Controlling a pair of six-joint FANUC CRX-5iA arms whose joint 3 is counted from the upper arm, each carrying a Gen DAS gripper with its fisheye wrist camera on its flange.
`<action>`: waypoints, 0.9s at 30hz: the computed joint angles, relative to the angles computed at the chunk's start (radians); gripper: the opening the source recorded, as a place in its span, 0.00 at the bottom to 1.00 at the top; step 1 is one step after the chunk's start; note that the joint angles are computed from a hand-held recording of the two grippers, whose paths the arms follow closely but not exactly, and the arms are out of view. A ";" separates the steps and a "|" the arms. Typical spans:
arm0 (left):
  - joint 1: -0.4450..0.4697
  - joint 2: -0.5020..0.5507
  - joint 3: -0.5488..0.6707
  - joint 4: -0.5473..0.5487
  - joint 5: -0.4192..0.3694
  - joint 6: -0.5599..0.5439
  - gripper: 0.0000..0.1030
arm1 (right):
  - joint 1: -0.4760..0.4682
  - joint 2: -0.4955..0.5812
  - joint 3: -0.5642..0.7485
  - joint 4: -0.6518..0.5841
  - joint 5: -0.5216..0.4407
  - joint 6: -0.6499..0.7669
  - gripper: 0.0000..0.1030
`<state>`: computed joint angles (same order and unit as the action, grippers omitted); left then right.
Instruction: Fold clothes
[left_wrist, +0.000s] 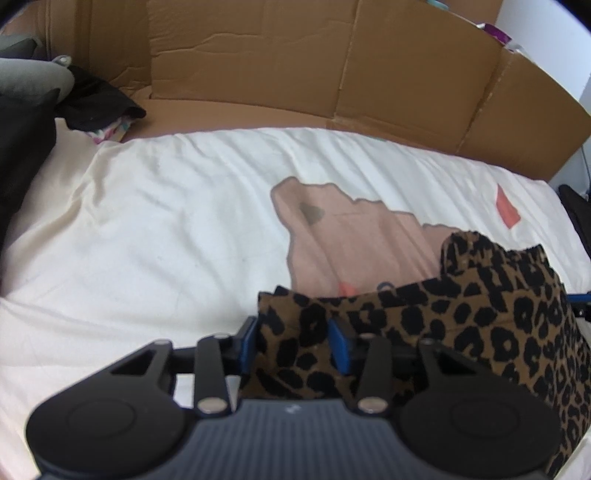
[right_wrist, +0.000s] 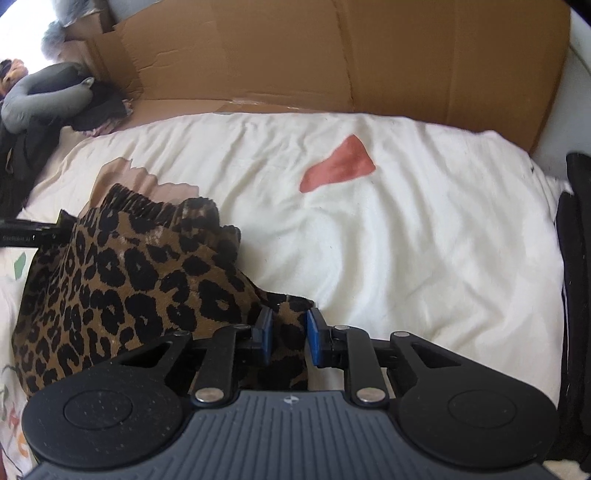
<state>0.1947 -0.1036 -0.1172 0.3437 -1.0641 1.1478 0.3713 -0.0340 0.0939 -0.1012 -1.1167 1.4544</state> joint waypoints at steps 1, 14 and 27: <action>0.001 -0.001 -0.001 0.001 -0.001 0.001 0.42 | -0.003 0.004 0.005 -0.006 -0.008 -0.001 0.23; 0.000 -0.003 -0.002 0.002 0.000 0.004 0.43 | -0.030 0.028 0.035 -0.058 -0.041 0.022 0.23; 0.013 -0.055 -0.037 0.000 0.046 -0.015 0.09 | -0.024 0.003 0.011 -0.036 0.002 0.007 0.06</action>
<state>0.2073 -0.1588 -0.1540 0.3438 -1.0178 1.1324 0.3478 -0.0312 0.1050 -0.1374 -1.1143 1.4609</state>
